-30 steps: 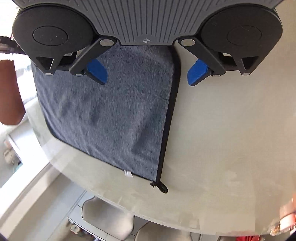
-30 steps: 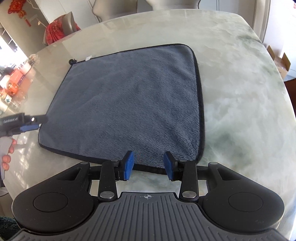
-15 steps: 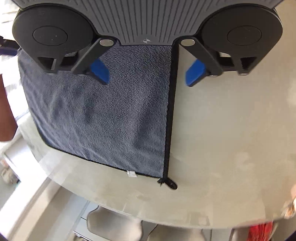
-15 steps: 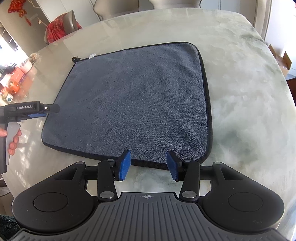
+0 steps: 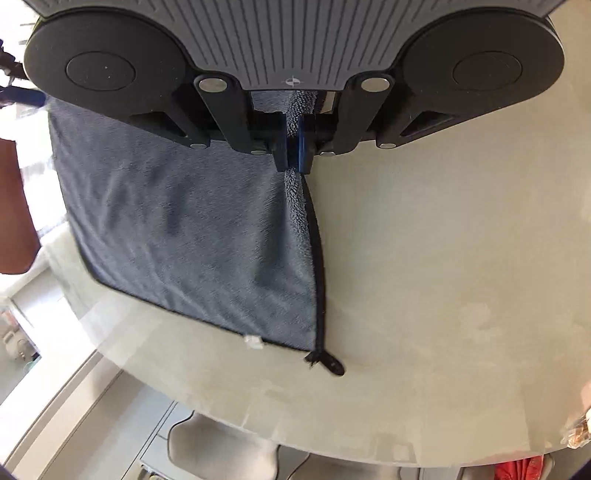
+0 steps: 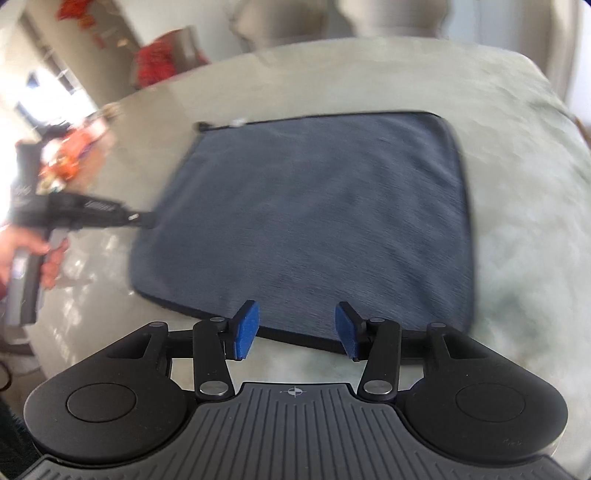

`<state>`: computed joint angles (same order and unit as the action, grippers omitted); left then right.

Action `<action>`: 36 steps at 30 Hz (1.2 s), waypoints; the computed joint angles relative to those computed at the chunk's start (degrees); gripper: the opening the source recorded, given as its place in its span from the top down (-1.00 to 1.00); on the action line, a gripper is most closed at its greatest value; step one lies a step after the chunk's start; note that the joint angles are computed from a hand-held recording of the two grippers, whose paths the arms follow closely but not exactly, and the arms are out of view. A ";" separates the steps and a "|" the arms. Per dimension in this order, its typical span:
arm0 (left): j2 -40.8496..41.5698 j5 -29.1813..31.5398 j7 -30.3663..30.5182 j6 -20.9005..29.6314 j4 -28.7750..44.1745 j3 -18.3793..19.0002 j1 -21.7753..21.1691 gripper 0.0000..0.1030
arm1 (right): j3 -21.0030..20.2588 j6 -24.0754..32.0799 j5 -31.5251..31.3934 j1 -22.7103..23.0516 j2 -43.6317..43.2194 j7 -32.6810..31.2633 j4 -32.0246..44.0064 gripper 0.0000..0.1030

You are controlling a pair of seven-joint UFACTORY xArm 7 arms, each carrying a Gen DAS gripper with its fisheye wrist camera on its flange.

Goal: Fold towel
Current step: 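Grasp a towel corner with the left gripper while the right gripper grasps the adjacent corner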

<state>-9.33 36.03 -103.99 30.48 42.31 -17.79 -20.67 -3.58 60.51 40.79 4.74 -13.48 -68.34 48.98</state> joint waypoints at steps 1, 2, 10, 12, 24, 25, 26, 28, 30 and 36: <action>-0.17 -0.13 -0.20 -0.94 -0.06 0.21 0.09 0.92 | 0.44 0.28 0.76 0.88 -0.57 -1.98 -0.67 0.06; -0.29 -0.46 -0.36 -2.35 -0.18 0.49 0.26 0.92 | 0.92 0.47 1.45 1.85 -1.14 -4.02 -1.35 0.06; 0.75 -1.34 -0.24 -5.97 0.74 0.68 1.22 0.92 | 4.91 -3.76 9.95 10.19 -2.11 -12.21 -5.03 0.06; 0.48 -1.77 -0.89 -7.36 0.28 0.83 1.44 0.92 | 5.77 -5.08 12.06 11.53 -0.89 -11.41 -4.92 0.05; -0.77 -3.94 -1.52 -13.11 -2.66 0.09 3.98 0.90 | 9.64 -18.22 16.88 16.17 5.32 -7.07 -5.08 0.48; -0.62 -4.58 -0.88 -13.85 -2.95 0.33 4.03 0.88 | 9.73 -18.53 16.15 16.02 5.82 -6.95 -4.84 0.61; -0.72 -4.37 -1.10 -14.66 -3.40 0.32 4.50 0.79 | 9.98 -19.40 15.57 15.95 6.24 -6.70 -4.70 0.82; -1.03 -3.30 -2.18 -16.32 -4.35 0.01 5.85 0.56 | 9.33 -17.90 15.21 15.16 6.97 -6.17 -3.48 0.83; -1.48 -1.10 -5.06 -18.28 -5.32 -0.77 8.20 0.12 | 8.57 -15.04 15.18 13.99 7.54 -5.15 -1.97 0.83; 0.61 -0.46 -2.16 -21.99 -4.78 1.08 11.54 -0.15 | 8.30 -12.44 14.99 12.00 7.27 -7.24 -0.64 0.83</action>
<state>-8.72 35.57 -106.15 8.48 37.53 -16.70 -9.13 4.72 48.08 55.78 16.74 -6.21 -75.58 48.34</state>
